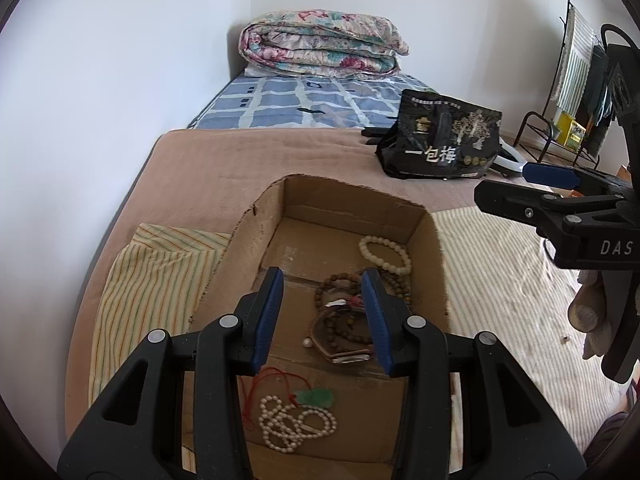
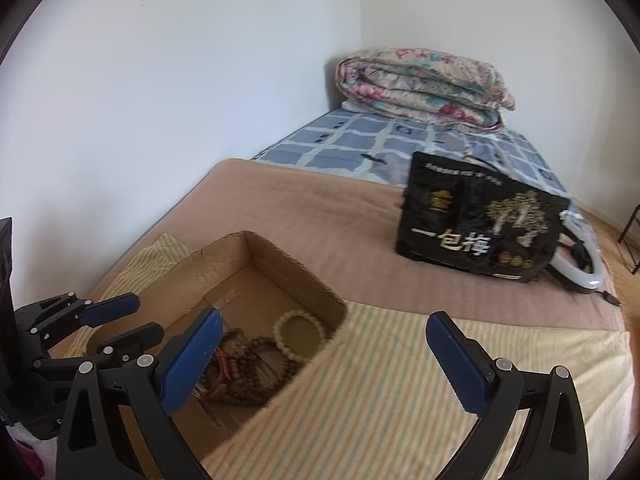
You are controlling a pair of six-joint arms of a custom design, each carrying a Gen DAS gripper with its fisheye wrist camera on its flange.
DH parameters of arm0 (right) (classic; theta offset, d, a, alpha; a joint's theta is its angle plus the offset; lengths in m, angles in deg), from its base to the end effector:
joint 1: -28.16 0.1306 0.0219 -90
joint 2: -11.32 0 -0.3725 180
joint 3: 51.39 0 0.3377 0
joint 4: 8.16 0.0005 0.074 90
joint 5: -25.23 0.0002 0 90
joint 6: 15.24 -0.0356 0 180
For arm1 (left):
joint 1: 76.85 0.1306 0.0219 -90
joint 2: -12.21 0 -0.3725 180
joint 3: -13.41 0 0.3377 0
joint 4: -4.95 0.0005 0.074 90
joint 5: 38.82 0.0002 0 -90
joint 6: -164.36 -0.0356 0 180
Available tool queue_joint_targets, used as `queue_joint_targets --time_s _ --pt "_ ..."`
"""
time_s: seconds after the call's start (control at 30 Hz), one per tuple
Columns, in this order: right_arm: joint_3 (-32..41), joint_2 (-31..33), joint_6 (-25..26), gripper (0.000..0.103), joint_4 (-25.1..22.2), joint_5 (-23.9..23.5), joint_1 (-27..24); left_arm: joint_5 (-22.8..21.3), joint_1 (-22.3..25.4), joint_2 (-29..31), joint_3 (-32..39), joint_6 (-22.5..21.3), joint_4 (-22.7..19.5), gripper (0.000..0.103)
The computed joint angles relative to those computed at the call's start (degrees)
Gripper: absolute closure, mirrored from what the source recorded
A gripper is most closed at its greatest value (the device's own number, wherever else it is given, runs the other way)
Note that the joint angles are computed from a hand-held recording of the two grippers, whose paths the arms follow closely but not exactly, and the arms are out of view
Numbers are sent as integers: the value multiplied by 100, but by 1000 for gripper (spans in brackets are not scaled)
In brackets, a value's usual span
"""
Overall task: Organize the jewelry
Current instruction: 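Move both open tools toward the dark blue bangle and second pearl earring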
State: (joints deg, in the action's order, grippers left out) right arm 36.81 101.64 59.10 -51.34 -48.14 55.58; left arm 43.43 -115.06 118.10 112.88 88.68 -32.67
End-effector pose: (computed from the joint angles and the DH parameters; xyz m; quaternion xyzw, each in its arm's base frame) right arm 0.3931 0.1919 0.4136 -0.0391 0.9160 0.0137 0.3991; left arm 0.4253 -0.3293 0.3750 0.1643 0.9041 -0.1166 0.3768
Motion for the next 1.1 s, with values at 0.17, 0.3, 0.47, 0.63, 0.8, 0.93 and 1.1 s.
queue_joint_targets --time_s 0.17,0.3,0.47,0.63,0.8,0.93,1.1 --pt "-180 -326 -51 0 -119 291 -25 -36 -162 -91 25 17 -39 62" --pt "-437 -707 -61 0 -147 412 -139 -63 -358 -123 102 59 -98 62" --pt "-828 -1263 -152 0 -163 435 -409 -85 -629 -107 188 140 -157 62" --pt "-1148 -1778 -105 0 -356 173 -873 -105 -993 0 342 150 -208 62" --pt "-1465 -2208 416 0 -484 163 -1393 -33 -1358 270 615 89 -303 62" --pt "-1772 -2587 730 0 -538 -123 -2038 87 -1613 548 878 78 -364 62" --pt "-2081 -2911 1080 0 -538 -761 -3027 277 -1910 883 1189 110 -402 62"
